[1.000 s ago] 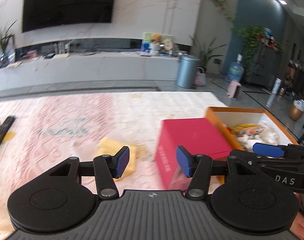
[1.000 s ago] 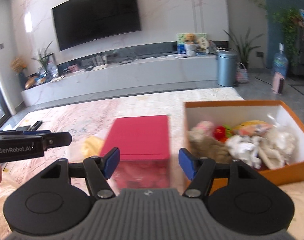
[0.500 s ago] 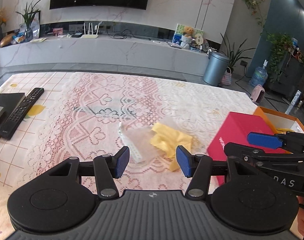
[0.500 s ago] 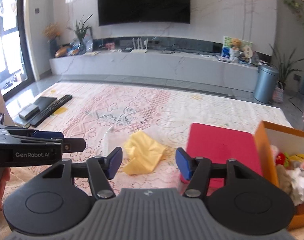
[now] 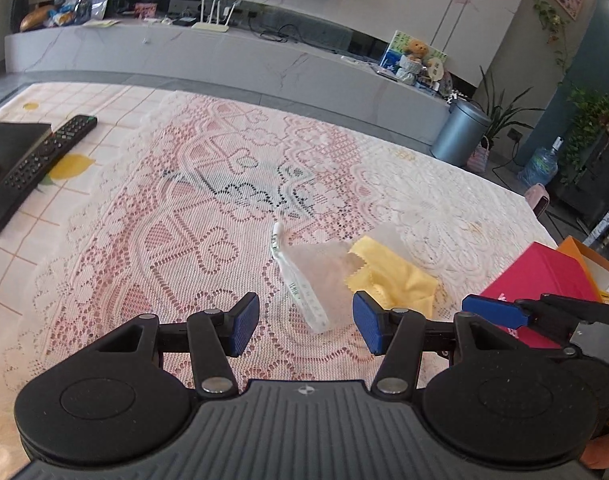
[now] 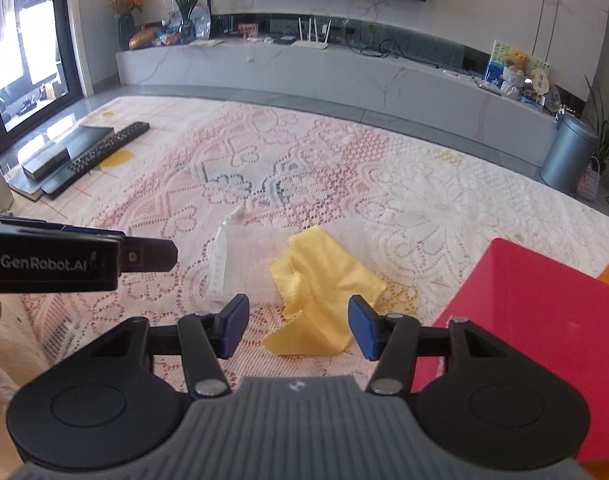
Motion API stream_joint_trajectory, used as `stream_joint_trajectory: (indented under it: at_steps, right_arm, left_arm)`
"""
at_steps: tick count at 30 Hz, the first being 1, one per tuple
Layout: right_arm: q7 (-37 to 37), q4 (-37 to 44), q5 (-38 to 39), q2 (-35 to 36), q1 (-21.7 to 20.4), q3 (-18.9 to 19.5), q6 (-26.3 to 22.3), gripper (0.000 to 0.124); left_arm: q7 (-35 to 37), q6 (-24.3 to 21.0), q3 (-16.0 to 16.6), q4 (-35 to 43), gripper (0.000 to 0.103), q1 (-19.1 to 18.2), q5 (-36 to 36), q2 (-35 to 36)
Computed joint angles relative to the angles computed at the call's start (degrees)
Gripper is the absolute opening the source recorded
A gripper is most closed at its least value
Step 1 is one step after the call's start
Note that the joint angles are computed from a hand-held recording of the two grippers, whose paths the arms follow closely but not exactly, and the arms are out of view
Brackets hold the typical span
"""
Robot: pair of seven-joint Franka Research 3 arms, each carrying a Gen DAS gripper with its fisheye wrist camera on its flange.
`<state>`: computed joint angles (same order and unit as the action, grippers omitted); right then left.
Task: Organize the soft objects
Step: 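Grasp the clear bag with the left tool while the right tool grasps the yellow cloth, then carry clear bag and yellow cloth with both tools over the box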
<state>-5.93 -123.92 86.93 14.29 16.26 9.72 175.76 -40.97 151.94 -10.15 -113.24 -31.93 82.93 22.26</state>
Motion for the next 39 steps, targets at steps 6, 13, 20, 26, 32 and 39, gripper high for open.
stream_joint_trajectory:
  at_steps: [6, 13, 20, 26, 32, 39]
  right_arm:
    - [5.9, 5.5, -6.5, 5.9, -0.7, 0.8, 1.3, 0.056]
    - [19.3, 10.0, -18.5, 12.3, -0.9, 0.7, 1.7, 0.059]
    - [18.5, 10.3, -18.5, 14.6, -8.6, 9.3, 4.8, 0.023]
    - [19.6, 10.2, -16.8, 15.0, -14.2, 14.7, 4.5, 0.002]
    - [18.0, 10.1, -14.7, 14.8, -14.9, 15.4, 3.6, 0.002]
    - [18.6, 9.5, -14.7, 13.7, -12.8, 13.3, 2.9, 0.001]
  left_arm:
    - [3.5, 2.4, 1.0, 2.8, 0.064, 0.9, -2.7, 3.1]
    - [2.8, 4.9, 3.3, 5.1, 0.064, 0.4, -2.3, 5.8]
    - [4.9, 6.6, 4.5, 8.1, 0.067, 0.1, -1.8, 8.5]
    - [5.3, 11.1, 5.7, 11.2, 0.067, 0.4, -2.1, 11.7]
    - [4.0, 14.5, 8.2, 14.2, 0.038, -1.4, -1.0, 14.1]
    - [7.8, 12.3, 9.6, 14.3, 0.003, -3.5, -3.4, 14.0]
